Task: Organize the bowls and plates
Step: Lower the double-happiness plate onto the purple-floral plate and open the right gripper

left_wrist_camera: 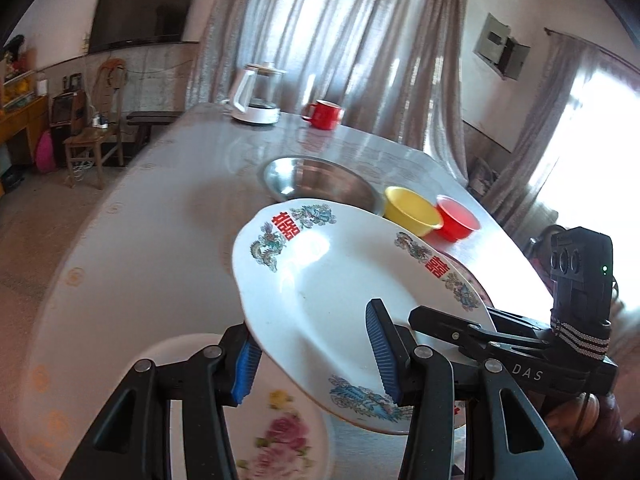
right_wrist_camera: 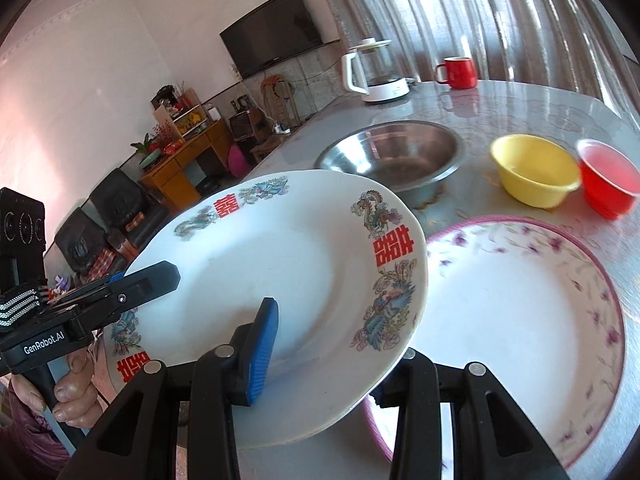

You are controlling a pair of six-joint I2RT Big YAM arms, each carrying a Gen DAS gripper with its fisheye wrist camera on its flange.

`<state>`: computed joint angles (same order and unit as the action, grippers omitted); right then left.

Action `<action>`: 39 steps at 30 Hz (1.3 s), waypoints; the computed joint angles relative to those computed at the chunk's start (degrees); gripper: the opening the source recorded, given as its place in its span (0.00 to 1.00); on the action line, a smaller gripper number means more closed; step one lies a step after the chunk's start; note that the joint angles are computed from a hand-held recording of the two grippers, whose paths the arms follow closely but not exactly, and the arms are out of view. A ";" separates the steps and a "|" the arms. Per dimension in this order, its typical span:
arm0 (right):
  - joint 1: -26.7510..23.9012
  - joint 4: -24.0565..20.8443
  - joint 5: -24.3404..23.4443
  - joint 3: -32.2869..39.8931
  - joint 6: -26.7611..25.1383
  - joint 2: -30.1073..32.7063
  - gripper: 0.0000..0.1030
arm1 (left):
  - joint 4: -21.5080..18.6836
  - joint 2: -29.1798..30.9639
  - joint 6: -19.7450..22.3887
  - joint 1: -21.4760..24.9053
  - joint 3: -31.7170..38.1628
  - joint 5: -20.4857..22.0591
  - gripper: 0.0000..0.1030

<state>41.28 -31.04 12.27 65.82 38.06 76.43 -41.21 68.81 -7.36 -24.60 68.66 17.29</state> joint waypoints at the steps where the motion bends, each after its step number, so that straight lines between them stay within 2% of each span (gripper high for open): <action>1: 0.06 -0.33 0.64 -1.08 0.66 -1.25 0.37 | 0.01 0.27 -0.30 -1.20 0.14 0.15 0.48; 8: 0.27 -4.63 6.19 -7.14 5.64 -9.04 0.37 | -0.41 3.92 -2.38 -8.74 2.33 -0.22 0.49; 14: -2.10 -8.07 6.66 -10.91 10.60 -13.17 0.37 | -1.44 8.19 -3.27 -12.29 4.56 -0.73 0.49; 20: -3.55 -10.30 7.10 -11.34 12.33 -13.81 0.37 | -3.18 10.85 -3.78 -12.81 6.22 -1.08 0.49; 23: -3.89 -10.96 6.98 -11.43 12.77 -13.74 0.39 | -2.80 11.04 -3.67 -12.71 6.23 -1.00 0.51; 26: -4.05 -10.14 6.62 -12.04 12.74 -14.37 0.39 | -3.41 11.55 -3.57 -12.77 6.71 0.44 0.52; 31: -3.24 -12.81 8.63 -11.40 12.53 -14.91 0.39 | -3.51 11.96 -3.78 -13.20 6.26 4.48 0.53; 39: -3.87 -13.93 9.34 -13.65 15.66 -18.33 0.39 | -3.61 10.82 -1.71 -13.14 4.95 6.50 0.53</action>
<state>37.42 -44.97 21.61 52.16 53.73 58.10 -44.82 79.64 -9.07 -37.73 73.61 23.78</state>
